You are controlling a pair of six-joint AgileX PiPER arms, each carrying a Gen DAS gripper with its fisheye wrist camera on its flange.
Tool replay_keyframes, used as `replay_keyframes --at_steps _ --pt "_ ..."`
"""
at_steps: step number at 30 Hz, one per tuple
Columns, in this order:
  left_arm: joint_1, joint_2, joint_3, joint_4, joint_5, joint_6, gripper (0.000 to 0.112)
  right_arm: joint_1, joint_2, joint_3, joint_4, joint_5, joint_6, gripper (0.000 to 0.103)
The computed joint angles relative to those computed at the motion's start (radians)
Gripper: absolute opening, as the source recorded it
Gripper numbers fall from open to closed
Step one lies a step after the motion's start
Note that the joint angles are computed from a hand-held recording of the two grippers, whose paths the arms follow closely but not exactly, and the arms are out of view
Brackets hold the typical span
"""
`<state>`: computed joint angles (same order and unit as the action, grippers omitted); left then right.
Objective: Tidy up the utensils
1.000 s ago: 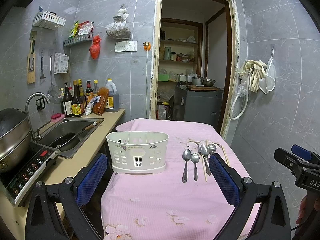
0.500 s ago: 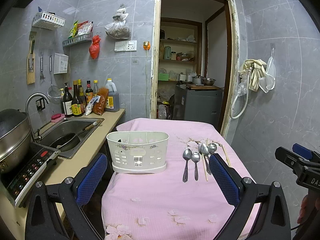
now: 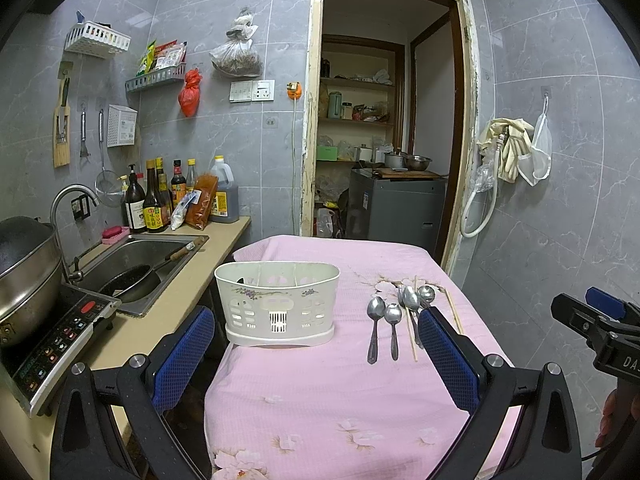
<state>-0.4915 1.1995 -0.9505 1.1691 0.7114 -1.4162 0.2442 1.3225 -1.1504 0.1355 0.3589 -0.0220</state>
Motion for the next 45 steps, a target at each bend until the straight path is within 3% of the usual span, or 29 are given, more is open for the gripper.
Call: replay_keyframes --at_steps 7,12,16,21,29,36,41,45 --pt "0.018 0.005 0.001 0.015 -0.018 0.001 0.103 0.009 -0.010 0.005 -0.145 -0.030 0.148 0.102" --pt "0.086 0.034 -0.040 0.019 -0.089 0.030 0.103 0.026 -0.008 -0.026 -0.307 -0.036 0.294 0.102" --pt "0.102 0.071 -0.090 0.037 -0.112 0.035 0.103 0.020 0.017 -0.069 -0.344 -0.051 0.312 0.102" --pt "0.123 0.152 -0.169 0.088 -0.148 0.016 0.103 -0.004 0.090 -0.158 -0.275 -0.066 0.221 0.102" --pt "0.161 0.351 -0.359 0.133 -0.201 0.004 0.103 -0.079 0.275 -0.346 -0.033 -0.067 -0.042 0.102" --pt "0.183 0.563 -0.581 0.074 -0.225 0.099 0.103 -0.145 0.495 -0.582 0.129 0.018 -0.200 0.102" --pt "0.181 0.711 -0.752 0.013 -0.202 0.233 0.103 -0.196 0.682 -0.806 0.232 0.145 -0.281 0.102" --pt "0.197 0.820 -0.894 -0.181 -0.210 0.439 0.103 -0.212 0.835 -1.013 0.226 0.267 -0.257 0.100"
